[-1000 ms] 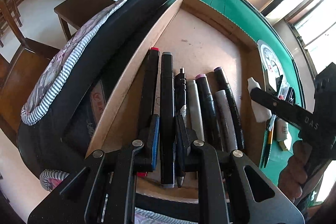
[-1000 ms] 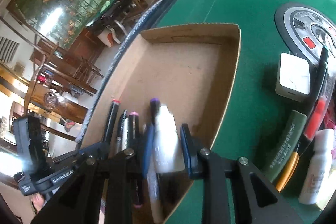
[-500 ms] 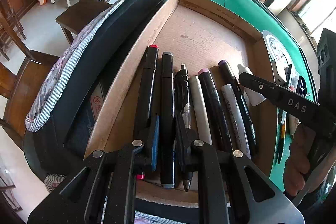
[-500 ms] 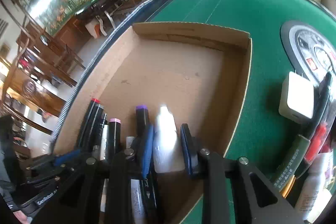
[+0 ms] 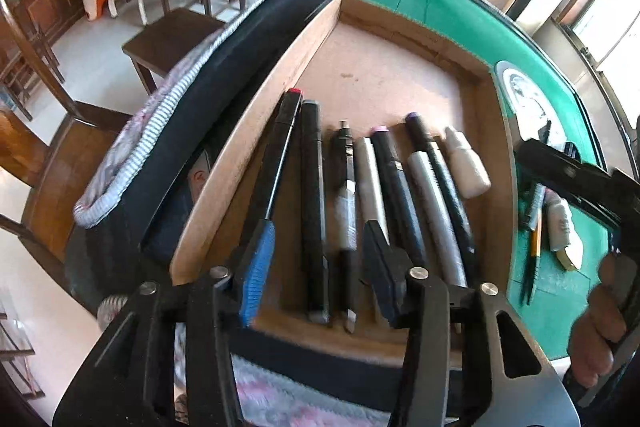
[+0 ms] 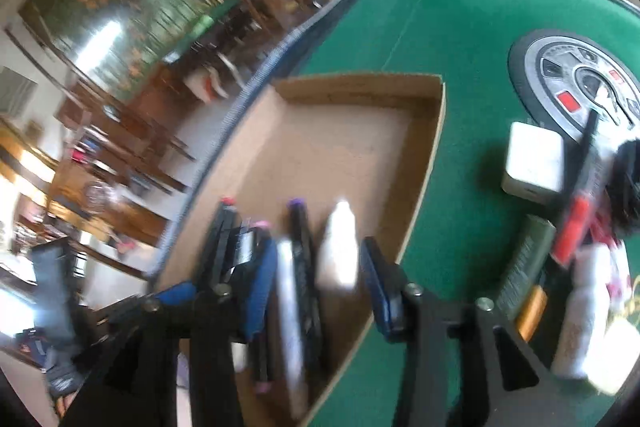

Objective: Organize rigid objects
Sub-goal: 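Carry the black marker and dropper bottle into the tray while both tools open to release, then grasp the yellow pencil with the left tool while the right tool grasps the cream square case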

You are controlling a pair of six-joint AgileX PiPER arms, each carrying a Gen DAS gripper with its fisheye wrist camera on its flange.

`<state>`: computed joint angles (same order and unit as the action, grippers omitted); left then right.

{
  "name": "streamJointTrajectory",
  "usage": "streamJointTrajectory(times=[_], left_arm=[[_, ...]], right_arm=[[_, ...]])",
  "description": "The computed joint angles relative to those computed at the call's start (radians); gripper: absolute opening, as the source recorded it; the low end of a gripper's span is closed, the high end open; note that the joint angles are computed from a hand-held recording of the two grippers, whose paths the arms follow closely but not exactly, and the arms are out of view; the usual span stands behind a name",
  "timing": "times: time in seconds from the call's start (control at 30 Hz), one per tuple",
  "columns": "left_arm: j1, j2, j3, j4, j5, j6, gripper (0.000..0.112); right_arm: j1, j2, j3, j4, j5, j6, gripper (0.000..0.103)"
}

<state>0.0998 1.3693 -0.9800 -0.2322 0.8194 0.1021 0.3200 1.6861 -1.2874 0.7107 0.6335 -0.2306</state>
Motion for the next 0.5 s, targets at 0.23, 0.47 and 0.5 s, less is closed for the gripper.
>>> streamJointTrajectory(times=[0.23, 0.47, 0.5], left_arm=[[-0.176, -0.154, 0.066, 0.003, 0.006, -0.107, 0.046], [-0.481, -0.177, 0.085, 0.006, -0.016, -0.285, 0.046], [-0.516, -0.177, 0.087, 0.02, -0.022, -0.313, 0.046]], right_arm=[[-0.14, -0.317, 0.346, 0.261, 0.031, -0.321, 0.054], [-0.37, -0.559, 0.611, 0.341, 0.158, -0.48, 0.055], [-0.395, -0.574, 0.62, 0.335, 0.171, -0.48, 0.056]])
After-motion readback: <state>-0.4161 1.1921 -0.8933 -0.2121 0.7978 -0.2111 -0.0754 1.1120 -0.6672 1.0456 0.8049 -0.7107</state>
